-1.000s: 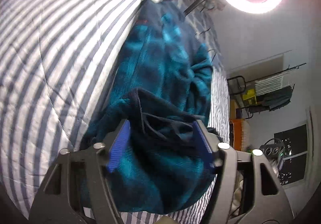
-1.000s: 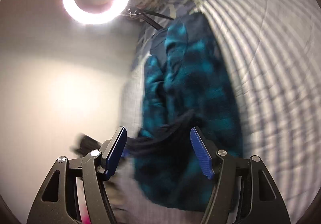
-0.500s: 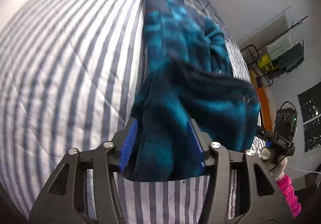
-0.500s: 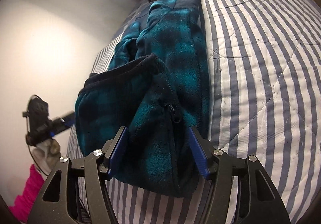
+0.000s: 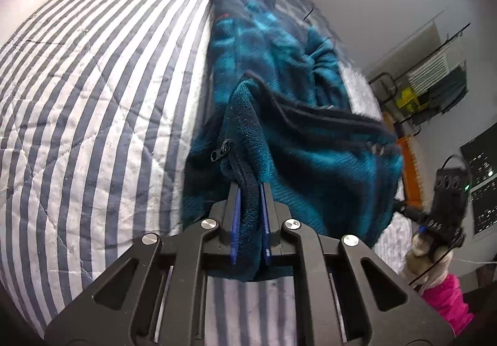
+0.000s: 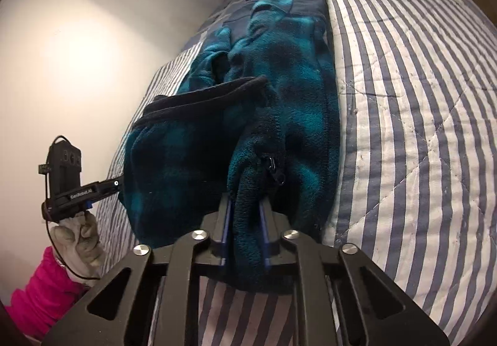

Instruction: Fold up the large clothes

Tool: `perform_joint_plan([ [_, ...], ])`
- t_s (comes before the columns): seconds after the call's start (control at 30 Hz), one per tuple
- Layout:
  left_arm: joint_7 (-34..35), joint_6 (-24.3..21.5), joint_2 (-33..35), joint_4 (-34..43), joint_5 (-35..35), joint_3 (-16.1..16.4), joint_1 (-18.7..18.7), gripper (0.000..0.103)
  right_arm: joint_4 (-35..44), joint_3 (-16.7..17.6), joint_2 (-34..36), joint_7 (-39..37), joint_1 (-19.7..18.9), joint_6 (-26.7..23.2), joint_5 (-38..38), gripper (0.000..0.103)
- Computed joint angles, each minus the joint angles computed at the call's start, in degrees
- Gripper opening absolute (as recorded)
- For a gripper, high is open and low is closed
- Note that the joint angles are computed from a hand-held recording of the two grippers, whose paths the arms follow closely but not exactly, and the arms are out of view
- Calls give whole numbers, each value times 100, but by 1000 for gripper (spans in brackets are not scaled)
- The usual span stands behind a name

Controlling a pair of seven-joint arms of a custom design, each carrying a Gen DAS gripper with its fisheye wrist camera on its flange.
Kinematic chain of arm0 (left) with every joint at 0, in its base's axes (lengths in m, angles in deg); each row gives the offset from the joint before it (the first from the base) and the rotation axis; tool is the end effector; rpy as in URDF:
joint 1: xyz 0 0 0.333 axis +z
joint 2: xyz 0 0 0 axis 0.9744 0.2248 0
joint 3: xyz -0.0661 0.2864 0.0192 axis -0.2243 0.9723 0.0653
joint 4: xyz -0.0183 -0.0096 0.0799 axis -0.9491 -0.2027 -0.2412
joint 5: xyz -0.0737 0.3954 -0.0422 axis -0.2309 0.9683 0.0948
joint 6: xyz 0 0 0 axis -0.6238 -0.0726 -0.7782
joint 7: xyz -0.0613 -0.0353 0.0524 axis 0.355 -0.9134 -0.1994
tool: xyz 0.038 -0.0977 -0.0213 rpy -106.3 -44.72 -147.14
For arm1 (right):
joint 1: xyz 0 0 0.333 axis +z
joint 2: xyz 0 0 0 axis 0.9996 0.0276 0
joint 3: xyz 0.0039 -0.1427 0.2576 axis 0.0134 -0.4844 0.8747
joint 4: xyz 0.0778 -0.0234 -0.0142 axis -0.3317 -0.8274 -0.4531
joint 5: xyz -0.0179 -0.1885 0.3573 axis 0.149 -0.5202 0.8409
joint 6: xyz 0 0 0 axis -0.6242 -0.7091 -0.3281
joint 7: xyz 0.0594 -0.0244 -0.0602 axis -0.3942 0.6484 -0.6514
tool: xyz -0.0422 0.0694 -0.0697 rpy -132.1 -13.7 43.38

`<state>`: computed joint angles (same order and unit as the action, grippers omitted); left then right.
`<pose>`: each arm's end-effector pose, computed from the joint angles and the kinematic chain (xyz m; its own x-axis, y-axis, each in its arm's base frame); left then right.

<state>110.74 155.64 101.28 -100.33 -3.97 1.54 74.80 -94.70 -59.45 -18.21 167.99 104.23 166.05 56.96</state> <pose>0.6555 -0.1517 0.4382 -0.0808 -0.8250 0.5594 -0.8991 -0.1819 -0.3981 0.6039 0.2719 0.4798 0.1866 -0.8139 -0.5502 -0.9053 0.0751 -0.4180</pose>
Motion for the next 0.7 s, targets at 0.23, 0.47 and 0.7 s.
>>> perform_joint_plan([
  [0.23,-519,30,290,139,185,132,-14,9,-511,-152,-277,404,-16,330,317,9],
  [0.47,-1142,385,86,-77,1132,262,-179,24,79,-253,74,1385,154,-92,-1303,15],
  [0.7,39,764,-120,-115,604,-90,-72,24,-288,-296,-457,1989,393,742,-3192,24],
])
